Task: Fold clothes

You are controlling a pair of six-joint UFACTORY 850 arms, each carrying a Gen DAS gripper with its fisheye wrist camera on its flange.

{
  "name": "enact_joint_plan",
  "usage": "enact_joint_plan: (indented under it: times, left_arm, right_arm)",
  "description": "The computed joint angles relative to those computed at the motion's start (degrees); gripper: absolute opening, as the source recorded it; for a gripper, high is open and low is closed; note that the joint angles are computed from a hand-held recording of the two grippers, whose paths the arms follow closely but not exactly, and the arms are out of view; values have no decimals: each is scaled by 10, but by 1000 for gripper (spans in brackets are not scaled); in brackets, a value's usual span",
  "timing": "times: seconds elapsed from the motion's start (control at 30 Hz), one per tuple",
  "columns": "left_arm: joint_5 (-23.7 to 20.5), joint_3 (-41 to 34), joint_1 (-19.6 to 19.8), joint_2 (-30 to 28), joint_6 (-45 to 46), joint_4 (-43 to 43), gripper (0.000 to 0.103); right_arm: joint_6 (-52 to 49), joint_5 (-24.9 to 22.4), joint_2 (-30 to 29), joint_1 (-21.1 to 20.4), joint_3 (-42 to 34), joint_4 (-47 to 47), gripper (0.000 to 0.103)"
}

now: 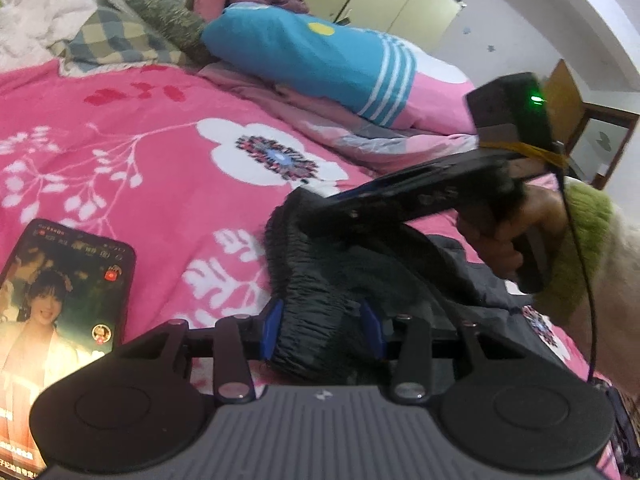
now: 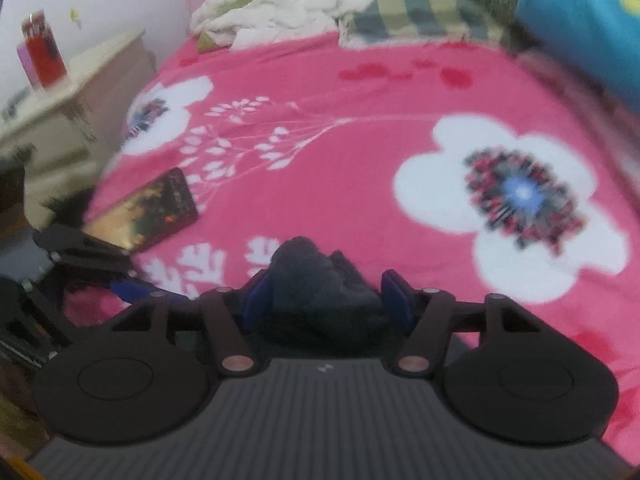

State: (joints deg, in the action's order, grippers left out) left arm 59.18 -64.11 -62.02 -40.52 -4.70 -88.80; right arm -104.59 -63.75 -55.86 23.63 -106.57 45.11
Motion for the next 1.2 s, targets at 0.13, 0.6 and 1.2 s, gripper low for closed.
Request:
enact_joint_plan:
  times: [0.13, 0.6, 1.2]
  left_arm:
    - [12, 4, -5, 3, 1, 21, 43]
    - [-22, 5, 2, 7, 27, -3, 43]
    - [6, -40, 35, 17, 166, -31, 43]
  right_arm:
    - [5, -71, -10, -13, -27, 4, 6]
    - [7, -25, -29, 10, -54, -62, 7]
    - [-93, -7, 84, -111, 101, 261, 50]
